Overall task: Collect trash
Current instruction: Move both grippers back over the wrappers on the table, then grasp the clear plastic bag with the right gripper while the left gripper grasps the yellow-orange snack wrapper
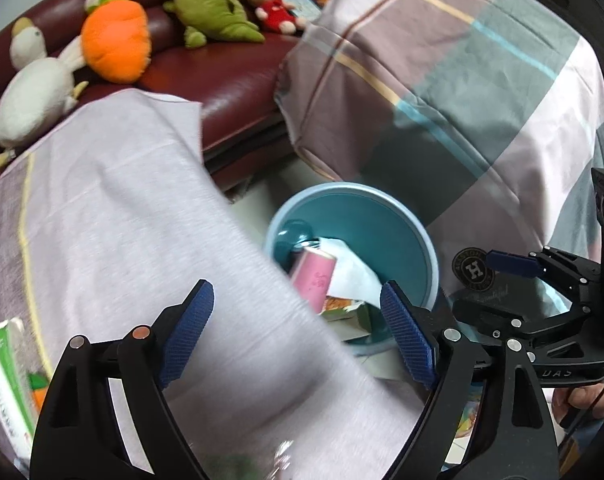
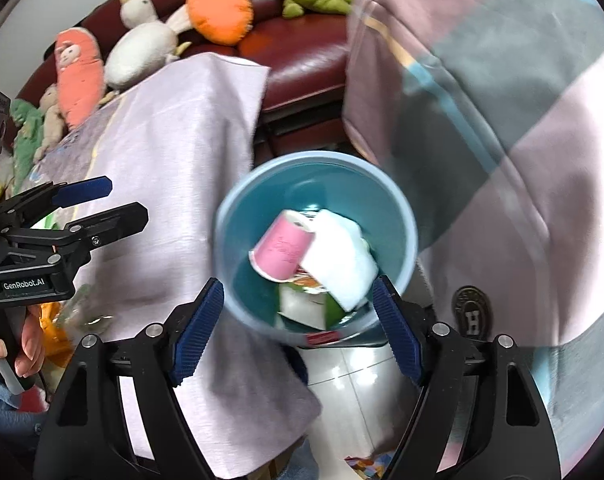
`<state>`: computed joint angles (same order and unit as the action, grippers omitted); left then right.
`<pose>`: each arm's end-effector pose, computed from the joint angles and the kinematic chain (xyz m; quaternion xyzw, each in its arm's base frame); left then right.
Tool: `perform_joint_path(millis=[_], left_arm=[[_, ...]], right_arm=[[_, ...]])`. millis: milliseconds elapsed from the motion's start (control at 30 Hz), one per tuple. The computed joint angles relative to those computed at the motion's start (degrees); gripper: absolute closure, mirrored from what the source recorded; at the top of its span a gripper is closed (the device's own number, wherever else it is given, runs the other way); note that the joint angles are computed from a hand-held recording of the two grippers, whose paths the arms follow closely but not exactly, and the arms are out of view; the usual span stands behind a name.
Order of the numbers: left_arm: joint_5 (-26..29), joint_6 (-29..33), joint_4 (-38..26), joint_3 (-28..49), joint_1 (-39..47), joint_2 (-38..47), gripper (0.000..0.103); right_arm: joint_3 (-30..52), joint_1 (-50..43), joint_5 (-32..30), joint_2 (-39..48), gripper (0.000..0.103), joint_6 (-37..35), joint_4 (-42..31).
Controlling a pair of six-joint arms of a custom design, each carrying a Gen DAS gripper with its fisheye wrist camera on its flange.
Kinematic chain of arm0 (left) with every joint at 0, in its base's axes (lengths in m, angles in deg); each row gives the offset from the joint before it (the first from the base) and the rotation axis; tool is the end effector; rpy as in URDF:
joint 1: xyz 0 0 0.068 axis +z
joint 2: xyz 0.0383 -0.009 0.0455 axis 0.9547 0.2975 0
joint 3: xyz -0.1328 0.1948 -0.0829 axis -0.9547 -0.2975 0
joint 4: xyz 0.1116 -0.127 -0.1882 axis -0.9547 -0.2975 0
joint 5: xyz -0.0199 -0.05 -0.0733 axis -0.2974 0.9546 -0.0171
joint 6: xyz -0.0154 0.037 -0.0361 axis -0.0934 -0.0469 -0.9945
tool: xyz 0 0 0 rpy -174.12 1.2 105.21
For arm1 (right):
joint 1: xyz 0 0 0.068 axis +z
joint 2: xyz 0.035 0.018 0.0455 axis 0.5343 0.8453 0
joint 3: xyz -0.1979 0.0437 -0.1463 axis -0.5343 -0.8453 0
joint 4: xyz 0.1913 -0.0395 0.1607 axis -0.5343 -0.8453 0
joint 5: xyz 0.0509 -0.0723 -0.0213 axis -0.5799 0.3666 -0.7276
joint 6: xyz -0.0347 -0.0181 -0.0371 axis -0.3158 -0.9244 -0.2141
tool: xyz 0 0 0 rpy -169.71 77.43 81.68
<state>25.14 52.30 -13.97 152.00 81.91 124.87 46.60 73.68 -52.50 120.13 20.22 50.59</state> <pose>0.3284 0.0346 0.1475 0.3978 0.8701 -0.1633 0.2408 0.1867 0.1488 0.1235 0.1884 0.9468 0.0525 0.2556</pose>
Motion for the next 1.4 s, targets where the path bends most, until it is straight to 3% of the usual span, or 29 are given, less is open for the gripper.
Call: perform_joint_path(millis=[333,533,800,1133,1233,1300,1400], left_arm=[[4.32,11.14,-9.98,6.45,14.71,1.29,0.016],[6.25,16.57,-16.23,14.21,22.89,6.21,0.015],[7.82,20.36,-25.38,31.36,32.15,17.52,0.015],[6.77,18.30,-35.76,58.93,39.42,35.44,0.015],[5.87,18.88,-40.56,64.77,40.55,39.42,0.015],[4.99,20.79,-40.23,62.39,40.66,38.40,0.015],[4.92,21.48,-34.47,53.50,40.47,33.82,0.015]], right_arm=[[14.56,11.05,3.93,9.86,0.029,4.34,-6.71],[25.97,14.58,4.36,18.01,0.026,2.85,-10.76],[39.80,16.82,3.60,27.10,0.026,-0.01,-15.46],[57.78,18.69,-0.72,41.30,0.026,-4.18,-20.85],[58.14,18.86,-0.92,42.08,0.026,-4.35,-21.30],[56.88,18.39,-1.55,42.06,0.026,-4.68,-20.70],[53.83,16.45,-3.98,42.07,0.026,-5.40,-17.87]])
